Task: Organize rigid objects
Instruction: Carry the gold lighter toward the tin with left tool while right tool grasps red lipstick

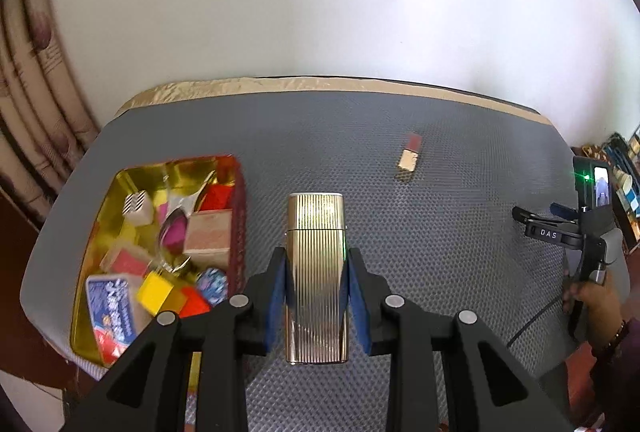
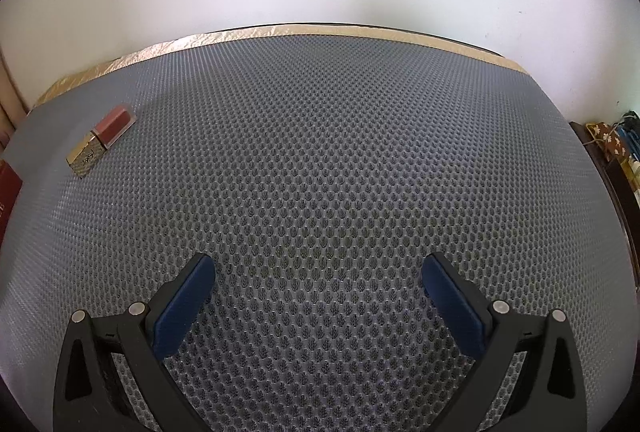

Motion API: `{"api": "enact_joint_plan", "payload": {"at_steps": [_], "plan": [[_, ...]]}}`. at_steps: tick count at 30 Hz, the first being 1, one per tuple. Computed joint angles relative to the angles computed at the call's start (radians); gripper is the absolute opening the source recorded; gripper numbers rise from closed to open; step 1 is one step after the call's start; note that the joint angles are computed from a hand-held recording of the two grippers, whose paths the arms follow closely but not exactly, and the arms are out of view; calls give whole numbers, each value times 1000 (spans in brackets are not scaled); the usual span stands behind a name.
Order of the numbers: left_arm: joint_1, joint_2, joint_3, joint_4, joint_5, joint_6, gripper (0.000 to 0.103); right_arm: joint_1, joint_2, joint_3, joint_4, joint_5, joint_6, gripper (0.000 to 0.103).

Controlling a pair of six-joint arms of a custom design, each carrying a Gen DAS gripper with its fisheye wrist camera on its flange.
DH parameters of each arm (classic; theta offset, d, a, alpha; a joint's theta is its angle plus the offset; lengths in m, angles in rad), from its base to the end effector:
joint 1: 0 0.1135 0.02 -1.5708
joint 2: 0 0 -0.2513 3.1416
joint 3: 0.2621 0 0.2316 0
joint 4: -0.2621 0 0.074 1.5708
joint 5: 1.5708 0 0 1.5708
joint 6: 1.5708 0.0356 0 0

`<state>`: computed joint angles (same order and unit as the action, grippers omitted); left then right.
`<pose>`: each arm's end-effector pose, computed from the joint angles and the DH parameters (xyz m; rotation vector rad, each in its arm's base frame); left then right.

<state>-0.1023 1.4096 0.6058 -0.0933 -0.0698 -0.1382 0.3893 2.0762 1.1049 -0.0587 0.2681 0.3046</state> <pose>0.2454 -0.0227 0.1565 -0.0744 2.4638 -0.0181 0.3489 0.1329 0.0897 -0.0127 2.5460 -0.0829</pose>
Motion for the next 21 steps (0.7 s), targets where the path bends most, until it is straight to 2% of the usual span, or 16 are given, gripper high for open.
{"api": "enact_joint_plan", "payload": {"at_steps": [4, 10, 12, 14, 17, 21], "plan": [[34, -89, -66, -10, 2, -3, 29, 1, 4, -3, 6, 2, 2, 103], [143, -221, -121, -69, 57, 27, 29, -2, 17, 1, 12, 1, 1, 103], [205, -268, -131, -100, 89, 50, 29, -2, 9, 19, -35, 2, 12, 103], [291, -313, -143, -127, 125, 83, 29, -9, 16, 87, -140, 7, 47, 103], [422, -341, -150, -152, 180, 134, 29, 42, -38, 62, -82, -19, 85, 103], [552, -311, -142, -145, 237, 175, 29, 144, 18, 241, -184, -94, 73, 103]]}}
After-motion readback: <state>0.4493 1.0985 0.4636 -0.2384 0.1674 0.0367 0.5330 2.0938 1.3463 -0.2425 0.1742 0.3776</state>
